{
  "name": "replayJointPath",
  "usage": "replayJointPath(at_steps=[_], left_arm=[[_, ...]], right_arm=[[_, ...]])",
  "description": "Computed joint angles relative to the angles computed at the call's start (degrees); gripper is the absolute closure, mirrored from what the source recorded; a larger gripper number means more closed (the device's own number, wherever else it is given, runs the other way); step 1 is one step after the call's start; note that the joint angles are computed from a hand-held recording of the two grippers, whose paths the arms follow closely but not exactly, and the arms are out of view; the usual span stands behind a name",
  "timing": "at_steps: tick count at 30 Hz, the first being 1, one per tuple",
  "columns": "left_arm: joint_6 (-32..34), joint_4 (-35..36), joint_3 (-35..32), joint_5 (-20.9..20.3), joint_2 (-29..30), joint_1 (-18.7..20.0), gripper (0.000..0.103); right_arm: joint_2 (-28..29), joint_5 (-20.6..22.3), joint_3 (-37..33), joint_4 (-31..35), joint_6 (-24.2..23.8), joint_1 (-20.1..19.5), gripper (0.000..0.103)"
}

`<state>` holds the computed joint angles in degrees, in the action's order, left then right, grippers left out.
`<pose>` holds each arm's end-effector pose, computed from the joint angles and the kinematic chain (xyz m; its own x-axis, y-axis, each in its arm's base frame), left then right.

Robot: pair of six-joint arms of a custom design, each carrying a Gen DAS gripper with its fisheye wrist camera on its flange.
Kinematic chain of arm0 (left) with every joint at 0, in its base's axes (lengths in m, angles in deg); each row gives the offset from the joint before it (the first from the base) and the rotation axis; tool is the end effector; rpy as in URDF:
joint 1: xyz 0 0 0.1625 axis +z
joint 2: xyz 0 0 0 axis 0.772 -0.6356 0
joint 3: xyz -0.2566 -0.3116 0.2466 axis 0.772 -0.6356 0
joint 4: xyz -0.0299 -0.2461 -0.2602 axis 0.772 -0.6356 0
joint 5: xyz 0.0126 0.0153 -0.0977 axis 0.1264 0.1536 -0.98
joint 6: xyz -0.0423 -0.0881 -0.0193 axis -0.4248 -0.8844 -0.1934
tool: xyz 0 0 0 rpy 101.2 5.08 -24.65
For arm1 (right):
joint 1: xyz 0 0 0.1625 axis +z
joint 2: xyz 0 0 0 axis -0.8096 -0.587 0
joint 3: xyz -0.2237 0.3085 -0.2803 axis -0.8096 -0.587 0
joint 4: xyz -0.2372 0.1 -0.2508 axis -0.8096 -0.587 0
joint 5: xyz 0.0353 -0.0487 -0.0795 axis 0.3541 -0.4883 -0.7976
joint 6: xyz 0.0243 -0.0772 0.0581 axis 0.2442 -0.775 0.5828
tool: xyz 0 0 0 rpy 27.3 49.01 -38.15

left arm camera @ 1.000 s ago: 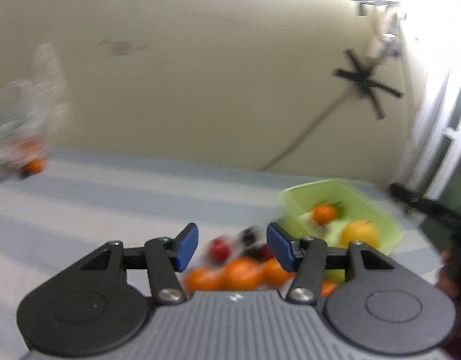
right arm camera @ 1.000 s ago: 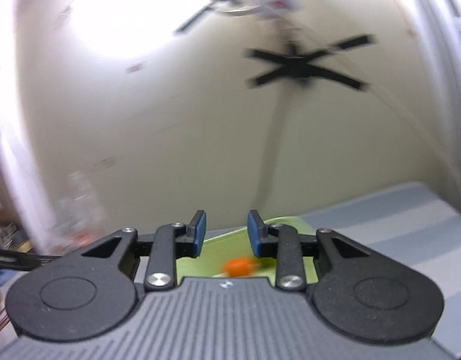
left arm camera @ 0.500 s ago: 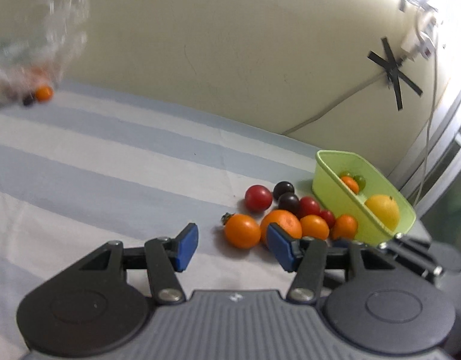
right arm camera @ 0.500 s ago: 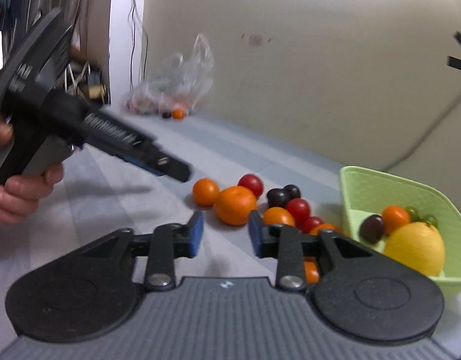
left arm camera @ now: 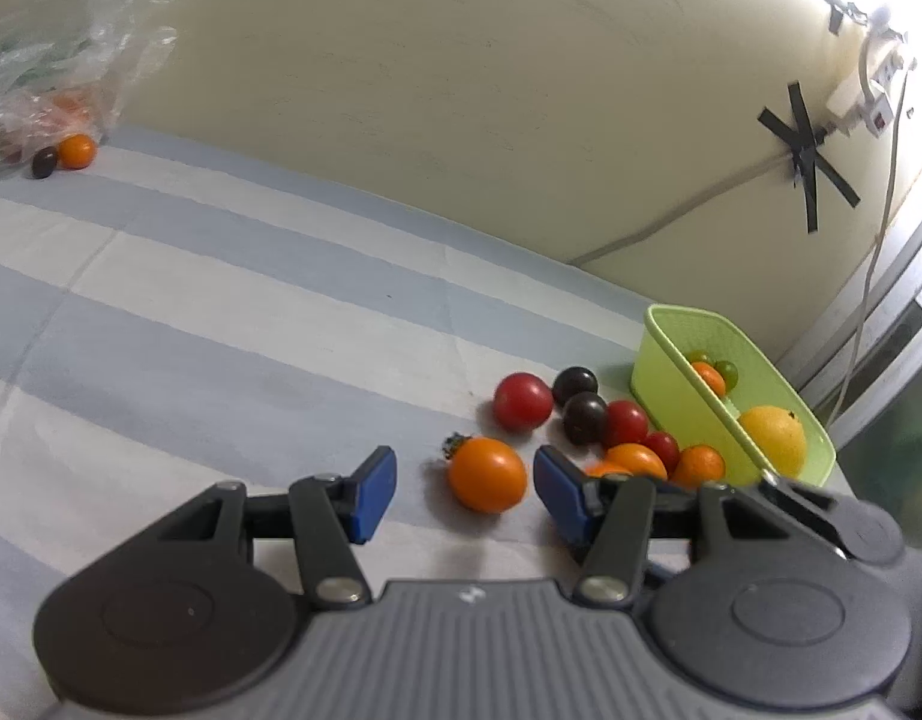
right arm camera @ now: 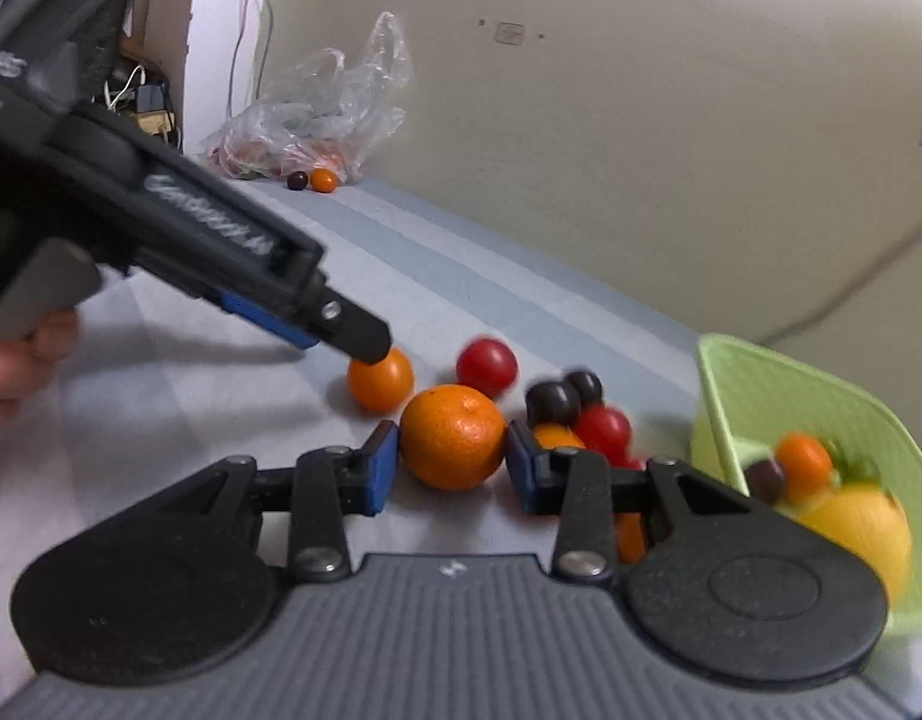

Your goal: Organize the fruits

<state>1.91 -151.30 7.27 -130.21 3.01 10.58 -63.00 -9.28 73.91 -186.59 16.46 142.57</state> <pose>-0.1715 -0.7086 0.0958 -0.9220 -0.0107 -0.3870 0.2779 0.6777 -0.6808 0.1241 -0.7353 0.0960 -0.4706 -0.6101 0.6375 -0.8788 0.2596 -0.4003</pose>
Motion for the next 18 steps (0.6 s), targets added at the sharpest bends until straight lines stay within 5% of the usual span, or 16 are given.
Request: replayJointPath(at_steps=[7, 10, 18], left_arm=[[5.8, 0.57, -4.34, 6.73, 4.35, -1.61, 0.053], [9.01, -0.61, -5.98, 11.71, 6.53, -2.76, 0.069], [13.71, -7.43, -5.25, 15.9, 9.0, -4.26, 0.071]], right_arm=[[-4.56, 1.89, 11.65, -8.74, 3.93, -3.0, 0.061], [-5.13, 3.11, 14.64, -12.23, 7.5, -4.07, 0.061], [-6.34, 5.28, 14.28, -8.26, 14.35, -4.98, 0.06]])
